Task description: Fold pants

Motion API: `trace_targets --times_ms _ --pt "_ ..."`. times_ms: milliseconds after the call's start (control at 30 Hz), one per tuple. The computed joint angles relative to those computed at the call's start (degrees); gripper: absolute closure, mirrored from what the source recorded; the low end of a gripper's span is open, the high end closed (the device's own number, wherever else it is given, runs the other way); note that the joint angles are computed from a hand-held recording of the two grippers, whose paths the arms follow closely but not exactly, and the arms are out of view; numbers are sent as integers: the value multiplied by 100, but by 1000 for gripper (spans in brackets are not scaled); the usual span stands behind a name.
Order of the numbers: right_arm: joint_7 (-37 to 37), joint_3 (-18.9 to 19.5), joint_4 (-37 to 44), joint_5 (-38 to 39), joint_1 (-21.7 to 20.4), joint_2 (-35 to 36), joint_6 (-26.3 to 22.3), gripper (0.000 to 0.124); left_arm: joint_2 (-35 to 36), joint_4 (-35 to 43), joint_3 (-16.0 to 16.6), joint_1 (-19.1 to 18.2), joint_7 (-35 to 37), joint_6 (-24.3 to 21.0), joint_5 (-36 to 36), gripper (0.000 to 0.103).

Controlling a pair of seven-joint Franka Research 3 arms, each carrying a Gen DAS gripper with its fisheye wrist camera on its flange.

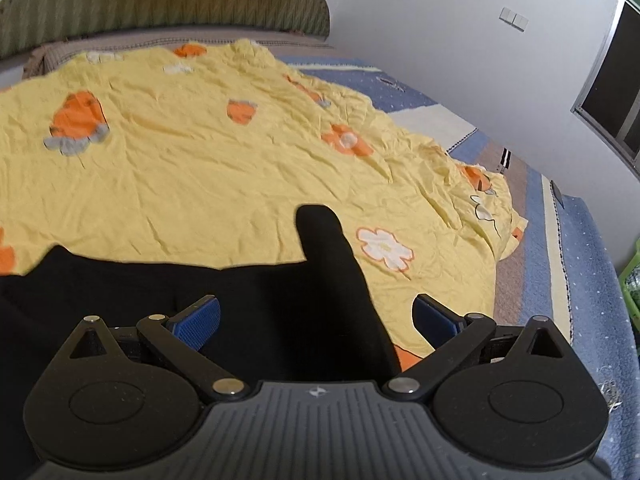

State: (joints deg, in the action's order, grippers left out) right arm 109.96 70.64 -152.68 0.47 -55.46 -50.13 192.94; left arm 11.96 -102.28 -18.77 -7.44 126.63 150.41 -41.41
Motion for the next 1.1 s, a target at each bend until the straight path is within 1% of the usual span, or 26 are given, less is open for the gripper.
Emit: trace_targets --times_ms 133,233,267,300,333,400,433,500,533,567,600,633,667,767,800,867,900,933,967,1000,1033,1067,1100 --pt "-25 -33 -61 -19 77 -10 34 111 173 135 15 -64 -469 -43 148 0" --pt "-58 -59 -100 -9 141 -20 49 111 309 277 7 -83 -985 -110 280 3" --pt "-71 -66 -115 -8 154 -23 56 111 332 302 -18 -63 -1064 -129 276 11" --pt "-75 -101 -171 7 214 -54 67 111 370 351 -54 -29 -1088 -202 250 38" --pt "-96 -122 -184 5 206 -36 95 111 427 440 -63 -9 -1150 -372 300 70" --pt "-108 -98 -139 35 146 -34 89 111 569 651 -78 42 -1294 -783 365 81" --pt "-97 -83 -131 58 141 -60 65 111 576 637 -94 59 -1316 -781 332 87" --pt "-51 -49 -127 89 118 -102 20 111 555 582 -156 117 -1171 -736 195 90" --pt "8 -21 -145 125 131 -171 15 108 525 536 -177 130 -1088 -688 139 90" --pt "112 69 -165 184 23 -265 161 102 493 496 -183 126 -1029 -642 119 90" --pt "150 90 -167 211 6 -341 119 97 468 466 -184 111 -988 -599 117 90" --pt "194 132 -165 224 -48 -418 101 86 459 461 -184 89 -967 -566 125 90" --pt "226 162 -160 216 -92 -467 75 81 456 460 -187 65 -953 -530 130 90" --pt "308 158 -126 125 -134 -452 -107 80 613 693 -166 -89 -1188 -552 392 90" --pt "354 130 -136 109 -123 -445 -148 78 718 829 -219 -98 -1171 -597 383 89" --pt "495 117 -166 108 -140 -543 -209 54 919 1106 -361 -81 -968 -830 345 79" --pt "565 138 -172 102 -186 -698 -284 49 945 1160 -377 -123 -930 -877 436 71" --pt "647 183 -170 88 -255 -913 -443 46 881 1078 -406 -141 -826 -801 463 65" --pt "739 210 -156 50 -321 -1116 -681 46 758 908 -499 -81 -497 -647 316 62" --pt "821 194 -152 1 -362 -1237 -921 46 605 698 -614 19 7 -456 48 53" --pt "900 141 -170 -42 -374 -1263 -1084 45 426 464 -658 64 497 -191 -138 37" --pt "985 25 -219 -59 -341 -1205 -1219 41 263 244 -605 21 810 145 -134 28" --pt "1105 -110 -286 -42 -286 -1134 -1288 40 96 -32 -476 -98 900 669 60 17"
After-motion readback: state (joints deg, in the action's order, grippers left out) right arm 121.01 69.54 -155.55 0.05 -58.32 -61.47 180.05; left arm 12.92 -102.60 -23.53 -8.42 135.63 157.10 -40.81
